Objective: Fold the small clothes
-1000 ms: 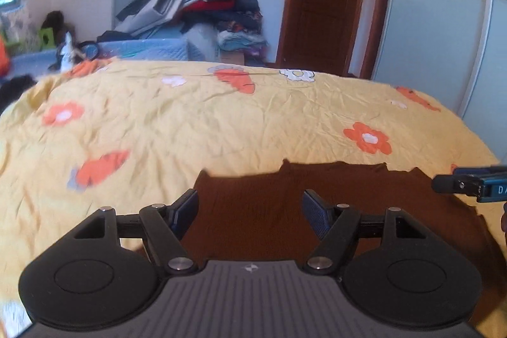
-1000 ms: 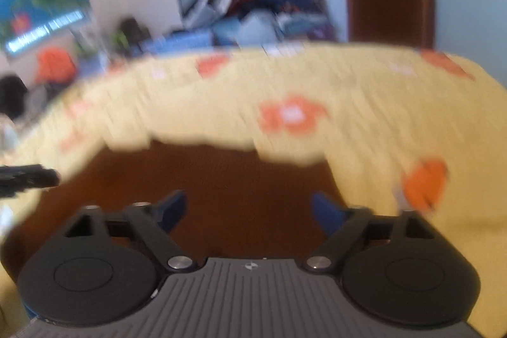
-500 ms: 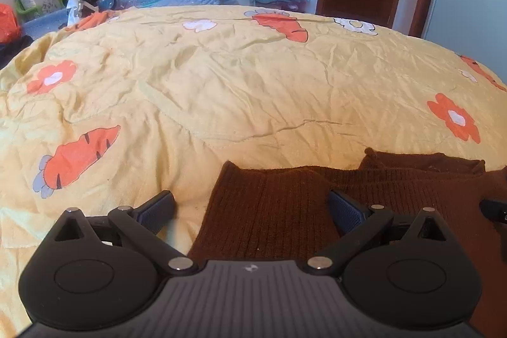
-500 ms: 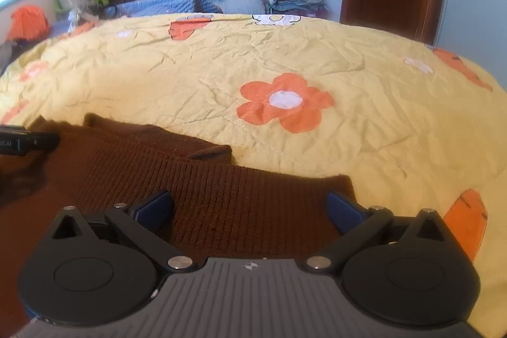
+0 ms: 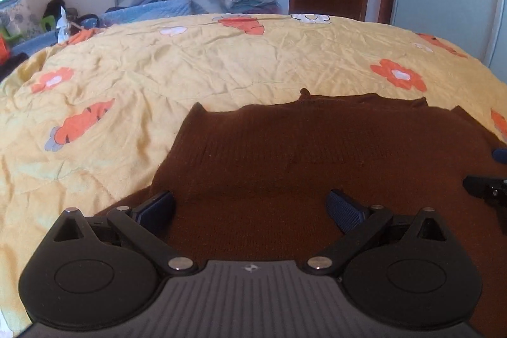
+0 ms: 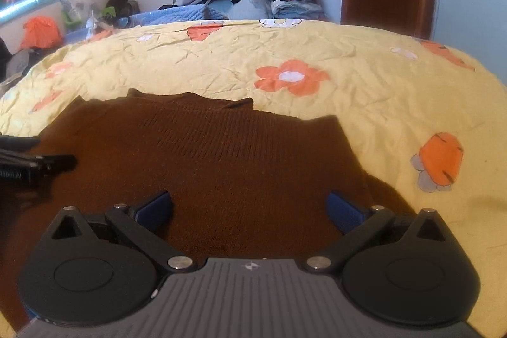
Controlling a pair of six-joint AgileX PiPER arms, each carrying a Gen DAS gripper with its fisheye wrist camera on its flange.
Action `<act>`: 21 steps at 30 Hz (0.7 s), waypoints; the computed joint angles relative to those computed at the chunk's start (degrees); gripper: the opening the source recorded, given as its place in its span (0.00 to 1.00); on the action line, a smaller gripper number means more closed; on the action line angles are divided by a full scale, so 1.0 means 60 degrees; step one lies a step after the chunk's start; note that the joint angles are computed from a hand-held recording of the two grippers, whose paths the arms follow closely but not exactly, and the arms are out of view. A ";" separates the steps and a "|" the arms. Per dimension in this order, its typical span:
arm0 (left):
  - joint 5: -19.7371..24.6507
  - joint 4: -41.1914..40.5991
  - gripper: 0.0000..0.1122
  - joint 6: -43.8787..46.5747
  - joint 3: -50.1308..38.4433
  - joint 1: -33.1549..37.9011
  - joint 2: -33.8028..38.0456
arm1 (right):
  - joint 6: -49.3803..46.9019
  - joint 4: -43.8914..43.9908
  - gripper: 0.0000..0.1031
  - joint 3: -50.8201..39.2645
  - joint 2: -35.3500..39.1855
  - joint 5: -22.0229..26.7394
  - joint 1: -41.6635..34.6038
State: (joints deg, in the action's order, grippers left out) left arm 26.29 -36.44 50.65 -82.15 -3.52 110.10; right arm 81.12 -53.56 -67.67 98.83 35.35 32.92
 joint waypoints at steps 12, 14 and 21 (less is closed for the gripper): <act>0.3569 -0.4372 0.92 0.0122 0.3467 0.4894 -0.2762 | 0.0626 -0.0484 1.00 0.0109 -0.0027 0.0162 0.0200; 0.4353 -0.4243 0.92 -0.0187 0.3300 0.5387 -0.2648 | 0.0708 -0.0535 1.00 0.0162 -0.0061 0.0117 0.0198; 0.7184 -0.5235 0.92 -0.2450 0.2277 0.6049 -0.1034 | 0.1094 -0.0777 1.00 0.0373 -0.0197 -0.0053 0.0183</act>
